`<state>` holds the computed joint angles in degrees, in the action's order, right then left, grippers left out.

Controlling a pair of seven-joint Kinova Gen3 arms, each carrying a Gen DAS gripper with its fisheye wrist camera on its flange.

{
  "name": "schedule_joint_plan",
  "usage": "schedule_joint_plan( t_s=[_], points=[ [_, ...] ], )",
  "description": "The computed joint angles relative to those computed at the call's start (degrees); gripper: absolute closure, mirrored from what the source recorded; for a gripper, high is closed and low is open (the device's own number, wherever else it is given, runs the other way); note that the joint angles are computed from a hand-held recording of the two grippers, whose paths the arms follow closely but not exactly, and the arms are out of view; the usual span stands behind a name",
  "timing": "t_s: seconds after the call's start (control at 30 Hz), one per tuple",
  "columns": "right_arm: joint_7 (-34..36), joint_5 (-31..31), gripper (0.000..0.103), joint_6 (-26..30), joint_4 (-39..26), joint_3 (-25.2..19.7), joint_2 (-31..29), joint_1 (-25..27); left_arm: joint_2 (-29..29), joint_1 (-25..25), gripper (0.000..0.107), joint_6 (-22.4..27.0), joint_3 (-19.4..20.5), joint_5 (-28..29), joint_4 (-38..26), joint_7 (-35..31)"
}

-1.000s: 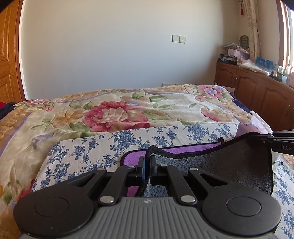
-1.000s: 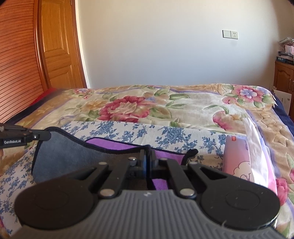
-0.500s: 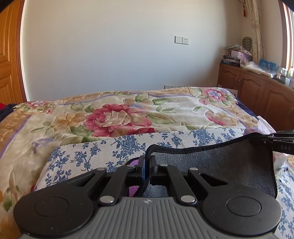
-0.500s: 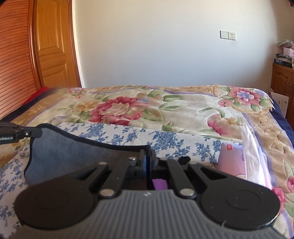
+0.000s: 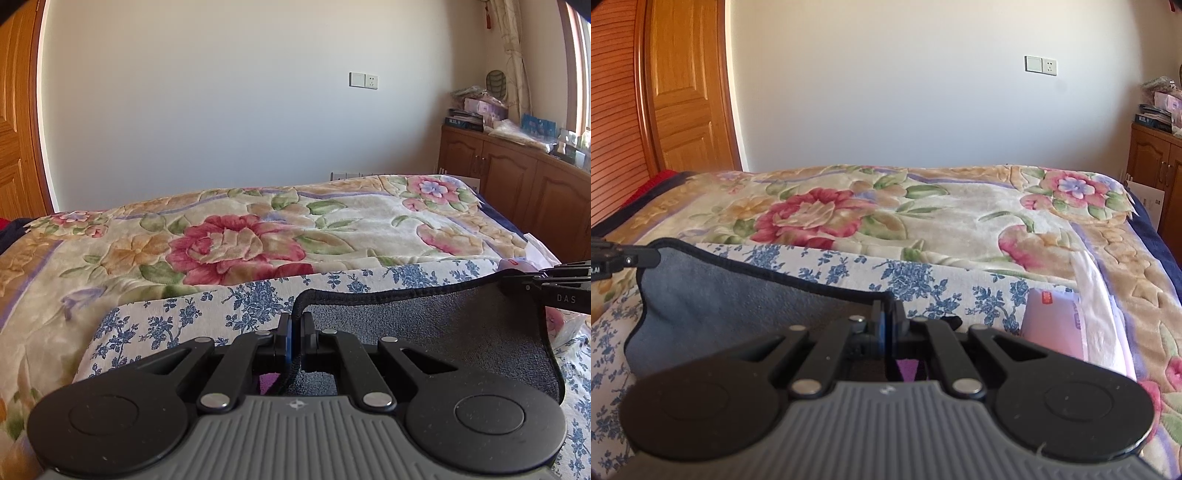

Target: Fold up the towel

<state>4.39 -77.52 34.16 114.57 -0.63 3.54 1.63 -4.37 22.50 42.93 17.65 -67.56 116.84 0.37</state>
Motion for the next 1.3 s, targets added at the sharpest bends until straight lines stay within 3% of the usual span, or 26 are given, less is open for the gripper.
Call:
schedule_joint_plan(
  t_s=[1.3],
  points=[
    [4.7,-2.4,0.099,-10.6,-0.5,-5.9,6.2,-0.8,9.2,2.1,0.102,-3.2,-7.9,-2.8,-1.6,2.7]
  ],
)
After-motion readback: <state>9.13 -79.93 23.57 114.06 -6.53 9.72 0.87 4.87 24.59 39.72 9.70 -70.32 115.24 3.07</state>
